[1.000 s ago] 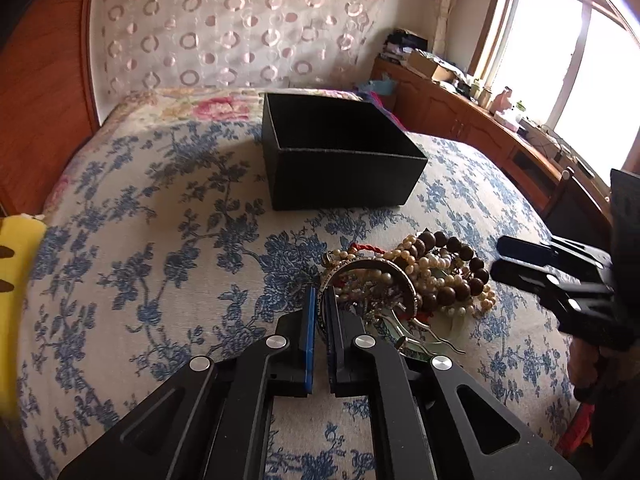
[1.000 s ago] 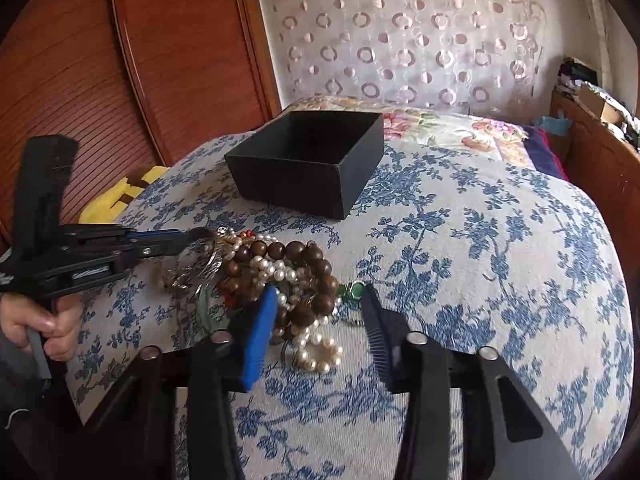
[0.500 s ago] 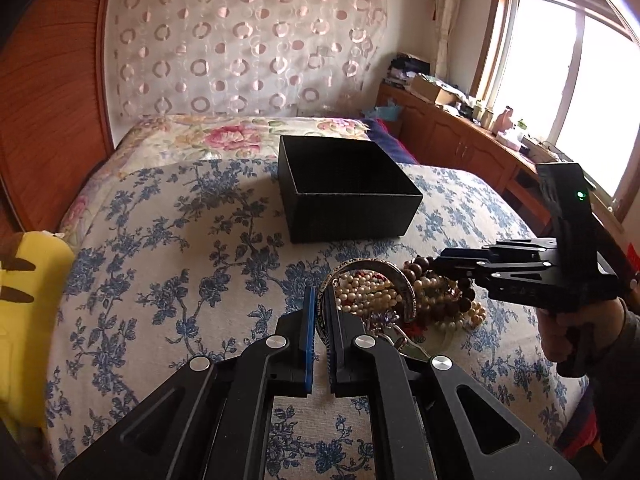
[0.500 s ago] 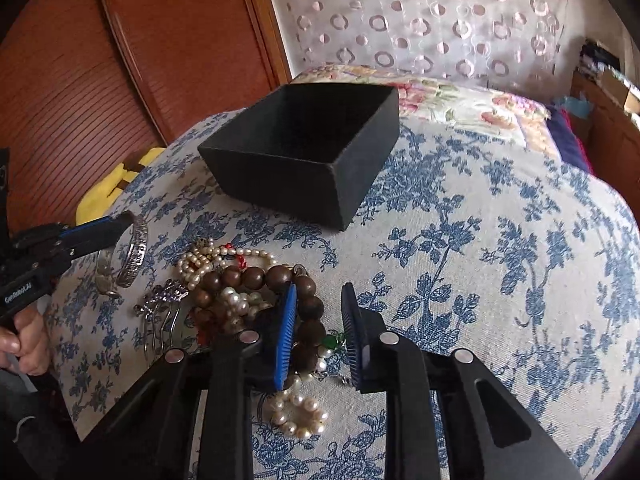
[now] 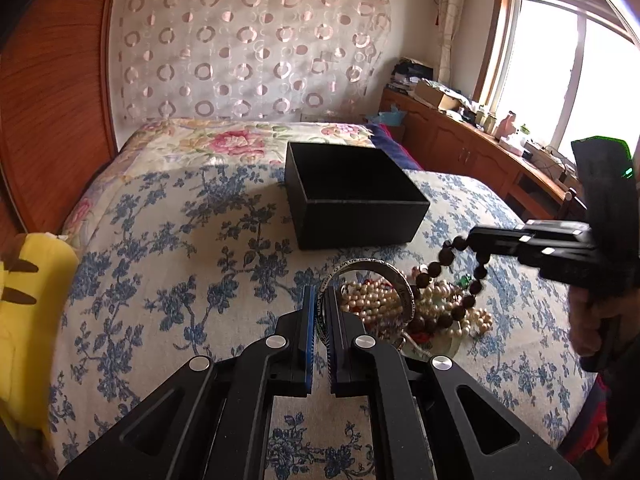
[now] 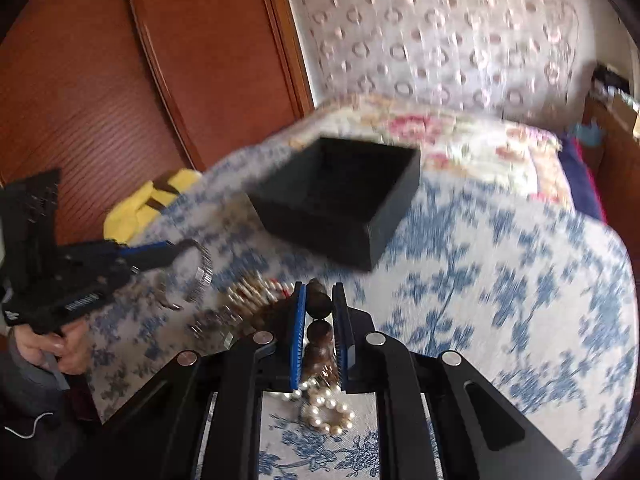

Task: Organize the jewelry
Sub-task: 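Grasp the silver bangle with the left gripper while the right grasps the brown bead bracelet, then carry both items over the black box and open both grippers to drop them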

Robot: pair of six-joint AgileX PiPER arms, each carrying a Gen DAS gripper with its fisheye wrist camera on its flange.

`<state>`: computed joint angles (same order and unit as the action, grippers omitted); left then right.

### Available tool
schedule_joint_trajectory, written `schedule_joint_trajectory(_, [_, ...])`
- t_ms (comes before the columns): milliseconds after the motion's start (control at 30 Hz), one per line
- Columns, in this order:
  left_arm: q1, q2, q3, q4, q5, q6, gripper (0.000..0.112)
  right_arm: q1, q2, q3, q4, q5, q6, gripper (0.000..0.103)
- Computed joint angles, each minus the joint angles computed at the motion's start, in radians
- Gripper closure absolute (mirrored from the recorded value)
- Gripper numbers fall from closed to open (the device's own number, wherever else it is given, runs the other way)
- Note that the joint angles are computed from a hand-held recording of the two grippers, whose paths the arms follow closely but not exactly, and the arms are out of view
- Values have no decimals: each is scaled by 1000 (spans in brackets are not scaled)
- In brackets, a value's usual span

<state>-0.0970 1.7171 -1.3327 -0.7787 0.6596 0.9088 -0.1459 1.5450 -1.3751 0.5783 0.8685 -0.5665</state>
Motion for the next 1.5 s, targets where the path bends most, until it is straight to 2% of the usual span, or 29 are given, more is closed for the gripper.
schedule_joint_trajectory(300, [-39, 29, -84, 28, -11, -28, 108, -15, -33, -123, 6, 25, 9, 88])
schedule_joint_trajectory(667, [-93, 192, -367, 173, 11, -199, 108, -38, 77, -297, -35, 25, 45, 88])
schedule_joint_trajectory(867, [-129, 322, -587, 288, 65, -333, 108, -34, 158, -411, -60, 38, 74, 88])
schedule_joint_trajectory(1100, [-169, 505, -861, 407, 175, -475, 108, -37, 239, -539, -63, 78, 110, 88])
schedule_joint_trajectory(1200, [-182, 551, -931, 437, 209, -508, 107, -29, 265, -580, -70, 99, 117, 88])
schedule_joint_trajectory(1233, [-183, 552, -931, 441, 207, -513, 104, -25, 270, -588, -74, 101, 115, 88])
schedule_joint_trajectory(1333, [-177, 528, -891, 433, 180, -510, 81, -14, 284, -607, -86, 106, 118, 88])
schedule_joint_trajectory(1500, [-147, 442, -773, 395, 125, -463, 79, 5, 315, -633, -83, 107, 129, 88])
